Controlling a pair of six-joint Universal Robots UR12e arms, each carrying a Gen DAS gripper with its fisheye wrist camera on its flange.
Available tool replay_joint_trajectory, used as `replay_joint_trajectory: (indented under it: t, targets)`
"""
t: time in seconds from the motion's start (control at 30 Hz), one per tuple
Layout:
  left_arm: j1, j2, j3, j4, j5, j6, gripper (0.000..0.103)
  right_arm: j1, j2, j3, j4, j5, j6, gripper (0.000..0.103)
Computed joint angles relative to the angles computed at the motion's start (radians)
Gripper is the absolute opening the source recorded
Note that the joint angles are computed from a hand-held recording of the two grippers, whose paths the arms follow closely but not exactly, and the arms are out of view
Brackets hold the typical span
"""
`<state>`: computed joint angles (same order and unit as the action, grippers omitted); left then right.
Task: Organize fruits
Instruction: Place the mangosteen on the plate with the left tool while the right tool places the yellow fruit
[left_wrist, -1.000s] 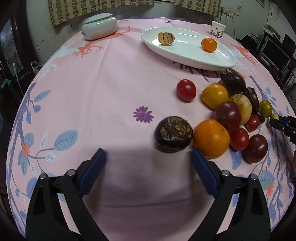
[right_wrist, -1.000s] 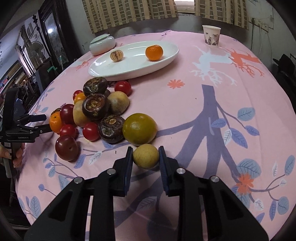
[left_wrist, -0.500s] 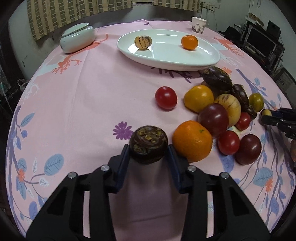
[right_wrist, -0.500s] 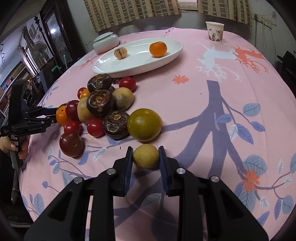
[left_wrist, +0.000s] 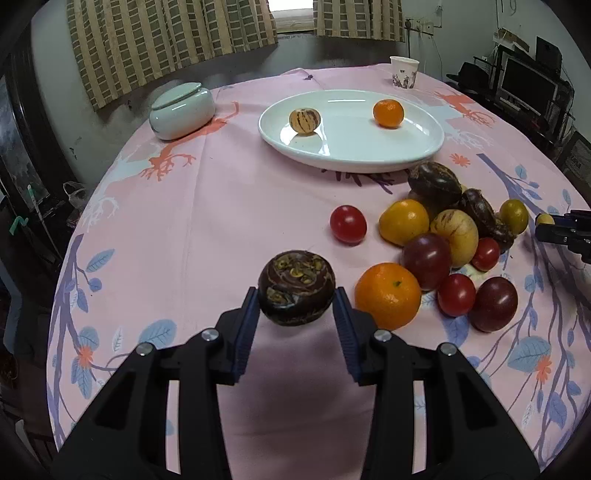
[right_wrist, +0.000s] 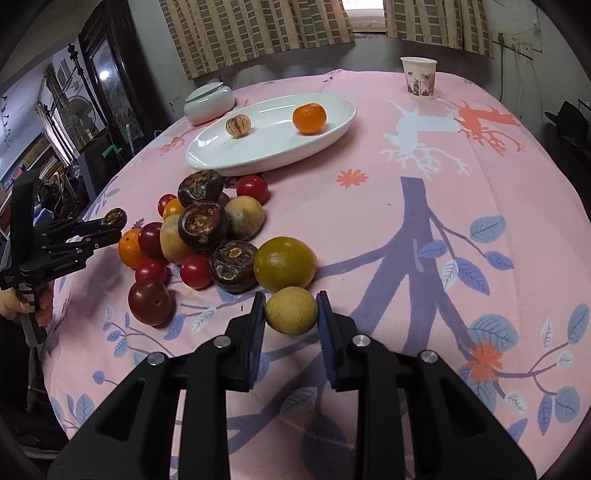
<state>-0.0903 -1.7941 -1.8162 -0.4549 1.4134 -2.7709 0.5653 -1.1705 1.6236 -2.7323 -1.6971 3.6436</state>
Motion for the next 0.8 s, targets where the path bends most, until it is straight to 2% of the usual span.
replay_joint_trajectory:
  t: [0.1, 0.17, 0.4, 0.47, 0.57, 0.63, 0.7, 0.8]
  targets:
    - [0.006, 0.011, 0.001, 0.002, -0.010, -0.004, 0.041, 0.004, -0.005, -0.005, 0.007, -0.010, 0.001, 0.028]
    - [0.016, 0.016, 0.008, -0.018, -0.054, -0.023, 0.041, 0.006, -0.009, -0.013, 0.011, -0.007, -0.010, 0.028]
    - [-0.003, -0.019, 0.101, -0.069, -0.123, -0.029, 0.041, 0.001, 0.006, -0.120, 0.044, -0.048, -0.138, 0.028]
    - [-0.017, -0.045, 0.143, -0.058, -0.134, -0.027, 0.041, -0.005, 0.033, -0.172, 0.053, -0.074, -0.187, 0.028]
    - [-0.044, -0.102, 0.228, -0.096, -0.122, -0.031, 0.041, -0.026, 0.095, -0.267, 0.073, -0.047, -0.258, 0.028]
    - [-0.060, -0.148, 0.291, -0.133, -0.113, -0.041, 0.041, -0.040, 0.148, -0.341, 0.124, -0.031, -0.274, 0.028]
    - [-0.076, -0.189, 0.345, -0.173, -0.075, -0.048, 0.041, -0.050, 0.200, -0.413, 0.207, -0.026, -0.278, 0.028]
    - [-0.080, -0.233, 0.398, -0.205, -0.067, -0.073, 0.041, -0.061, 0.253, -0.480, 0.294, -0.029, -0.288, 0.028]
